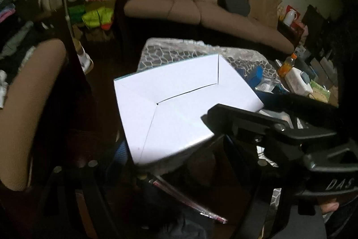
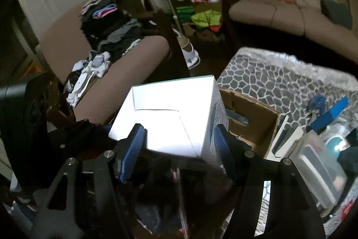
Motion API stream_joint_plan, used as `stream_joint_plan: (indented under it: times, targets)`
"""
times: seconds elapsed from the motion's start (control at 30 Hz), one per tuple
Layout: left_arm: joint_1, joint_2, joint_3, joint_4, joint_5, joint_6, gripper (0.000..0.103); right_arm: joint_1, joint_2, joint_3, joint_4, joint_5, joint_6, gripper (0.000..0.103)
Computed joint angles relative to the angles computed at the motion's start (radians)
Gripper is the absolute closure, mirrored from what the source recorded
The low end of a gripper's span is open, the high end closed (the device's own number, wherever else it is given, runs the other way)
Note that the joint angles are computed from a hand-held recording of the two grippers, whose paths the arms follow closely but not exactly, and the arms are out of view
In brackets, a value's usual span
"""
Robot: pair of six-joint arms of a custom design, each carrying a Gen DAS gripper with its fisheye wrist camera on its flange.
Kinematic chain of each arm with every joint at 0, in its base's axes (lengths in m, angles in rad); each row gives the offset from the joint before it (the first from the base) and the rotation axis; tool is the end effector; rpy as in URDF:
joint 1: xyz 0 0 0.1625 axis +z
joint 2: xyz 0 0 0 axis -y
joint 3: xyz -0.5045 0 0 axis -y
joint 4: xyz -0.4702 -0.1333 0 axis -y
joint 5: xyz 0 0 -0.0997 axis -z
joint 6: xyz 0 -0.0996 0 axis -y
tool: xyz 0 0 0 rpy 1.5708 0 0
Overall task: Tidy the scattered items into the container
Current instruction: 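Carry the white paper box with the right gripper over the cardboard box, then lower the white paper box into the cardboard box and open the right gripper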
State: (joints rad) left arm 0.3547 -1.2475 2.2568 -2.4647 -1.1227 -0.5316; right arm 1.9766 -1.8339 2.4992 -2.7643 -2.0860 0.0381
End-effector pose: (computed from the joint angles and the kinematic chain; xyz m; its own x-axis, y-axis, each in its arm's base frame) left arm -0.4070 -0.3389 0.1422 -0.7017 0.5686 -0.4293 0.6680 0.7346 -0.1189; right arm 0.2229 -0.3053 0.3348 -0.9099 -0.0851 0.4061 -0.3065 0.7974 -0.5198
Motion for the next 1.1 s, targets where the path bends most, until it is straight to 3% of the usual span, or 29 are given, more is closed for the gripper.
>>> stream_joint_plan:
  times: [0.13,0.3,0.37,0.5,0.6,0.67,0.83,1.0,1.1]
  targets:
    - [0.033,0.077,-0.05,0.053,0.004,0.05,0.019,-0.135,-0.006,-0.003,0.033,0.099,0.017,0.041]
    - [0.053,0.154,-0.075,0.096,0.02,0.074,0.019,-0.222,0.031,0.01,0.013,0.102,0.002,0.042]
    - [0.067,0.175,-0.092,0.132,0.003,0.071,0.019,-0.223,0.049,0.013,0.0,0.067,-0.009,0.043]
    - [0.083,0.193,-0.131,0.183,0.039,0.076,0.019,-0.186,0.108,-0.006,-0.018,-0.017,-0.007,0.043]
    - [0.097,0.204,-0.159,0.243,0.036,0.061,0.019,-0.18,0.132,-0.033,0.02,-0.036,0.029,0.044]
    - [0.099,0.205,-0.173,0.276,0.02,0.057,0.019,-0.187,0.119,-0.054,0.103,-0.021,0.078,0.044]
    - [0.084,0.167,-0.178,0.309,-0.01,0.047,0.018,-0.206,0.02,-0.063,0.251,0.114,0.112,0.044]
    - [0.024,0.075,-0.122,0.268,0.014,0.028,0.018,-0.124,-0.142,-0.041,0.29,0.06,0.073,0.043]
    - [-0.045,-0.01,-0.032,0.107,0.096,0.004,0.018,-0.05,-0.258,-0.023,0.297,-0.023,0.038,0.037]
